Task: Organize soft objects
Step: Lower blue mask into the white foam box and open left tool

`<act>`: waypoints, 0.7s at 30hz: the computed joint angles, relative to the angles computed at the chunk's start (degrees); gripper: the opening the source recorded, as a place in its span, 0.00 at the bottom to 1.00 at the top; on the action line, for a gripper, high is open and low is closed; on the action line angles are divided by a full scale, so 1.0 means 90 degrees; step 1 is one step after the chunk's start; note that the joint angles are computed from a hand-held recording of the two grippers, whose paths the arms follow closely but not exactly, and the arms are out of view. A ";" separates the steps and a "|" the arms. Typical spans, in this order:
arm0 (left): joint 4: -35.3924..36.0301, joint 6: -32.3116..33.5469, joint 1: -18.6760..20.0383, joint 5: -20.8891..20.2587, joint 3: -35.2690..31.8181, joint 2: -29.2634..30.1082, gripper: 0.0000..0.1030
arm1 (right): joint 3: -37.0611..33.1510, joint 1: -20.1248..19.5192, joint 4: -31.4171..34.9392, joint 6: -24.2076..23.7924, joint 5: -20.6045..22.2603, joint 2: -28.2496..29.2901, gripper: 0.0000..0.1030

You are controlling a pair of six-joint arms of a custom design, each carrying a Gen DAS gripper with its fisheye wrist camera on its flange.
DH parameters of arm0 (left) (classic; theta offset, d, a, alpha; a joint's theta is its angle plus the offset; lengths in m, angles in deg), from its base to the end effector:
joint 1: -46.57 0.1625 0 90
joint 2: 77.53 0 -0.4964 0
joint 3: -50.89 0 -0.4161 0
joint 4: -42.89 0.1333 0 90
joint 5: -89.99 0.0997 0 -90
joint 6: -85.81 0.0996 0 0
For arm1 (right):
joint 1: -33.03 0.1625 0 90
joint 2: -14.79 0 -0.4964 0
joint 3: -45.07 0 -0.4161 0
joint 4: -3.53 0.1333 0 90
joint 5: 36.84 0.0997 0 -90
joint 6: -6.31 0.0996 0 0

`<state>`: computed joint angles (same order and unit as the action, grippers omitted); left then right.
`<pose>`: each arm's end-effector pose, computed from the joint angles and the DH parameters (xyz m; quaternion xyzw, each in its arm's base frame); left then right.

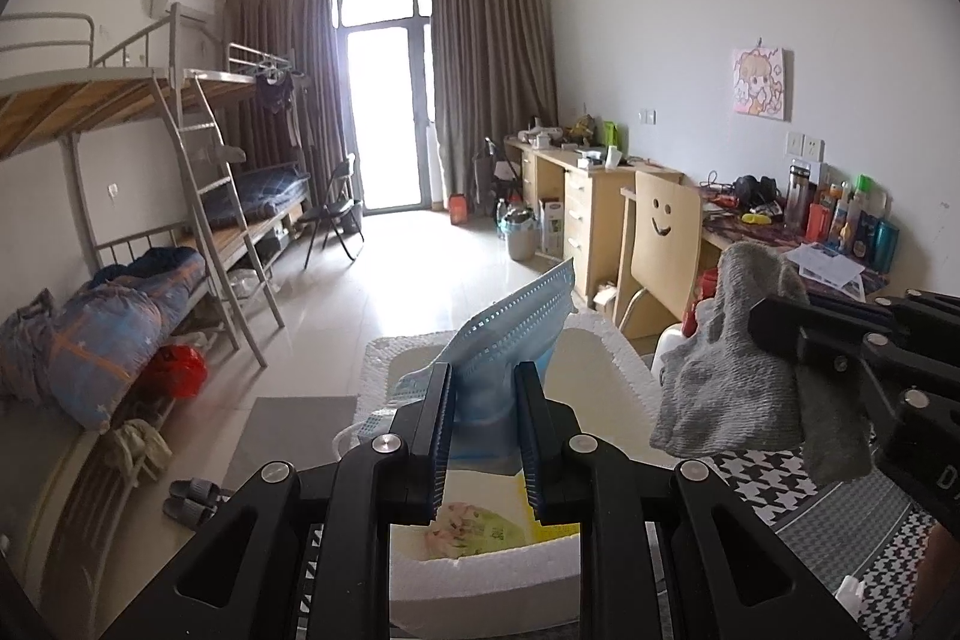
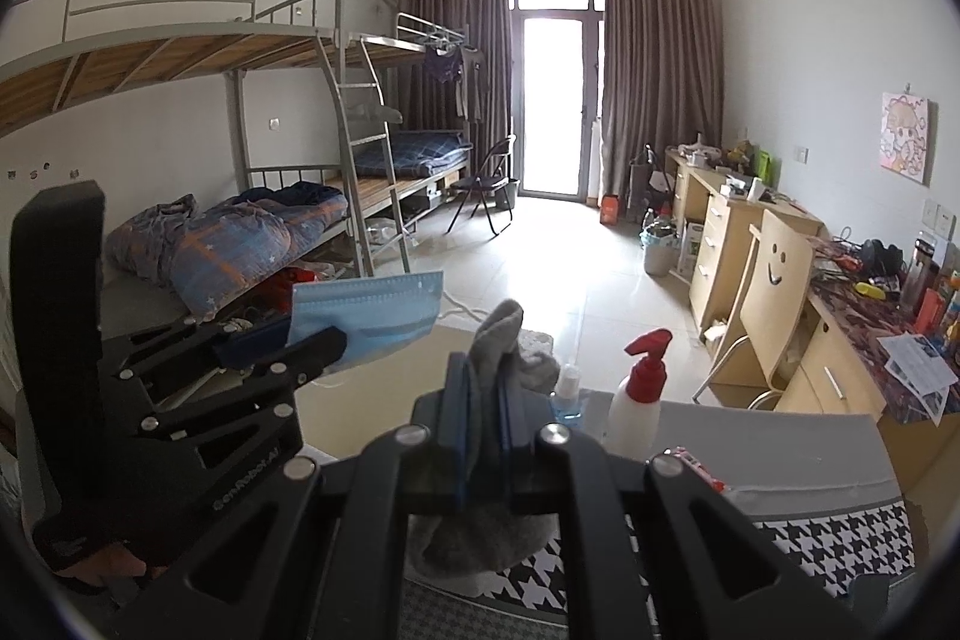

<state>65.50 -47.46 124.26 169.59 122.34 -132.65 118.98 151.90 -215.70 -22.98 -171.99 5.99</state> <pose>-0.0007 -0.7130 0.3136 0.4088 0.8012 -0.3858 0.2051 0.4278 -0.6461 -0.0800 0.2023 -0.7829 0.4889 0.3271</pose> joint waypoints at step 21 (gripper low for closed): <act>0.0525 -0.0070 0.0048 -0.0131 -0.0482 0.0319 0.59 | -0.0163 -0.0013 0.0064 0.0013 -0.0097 0.0066 0.11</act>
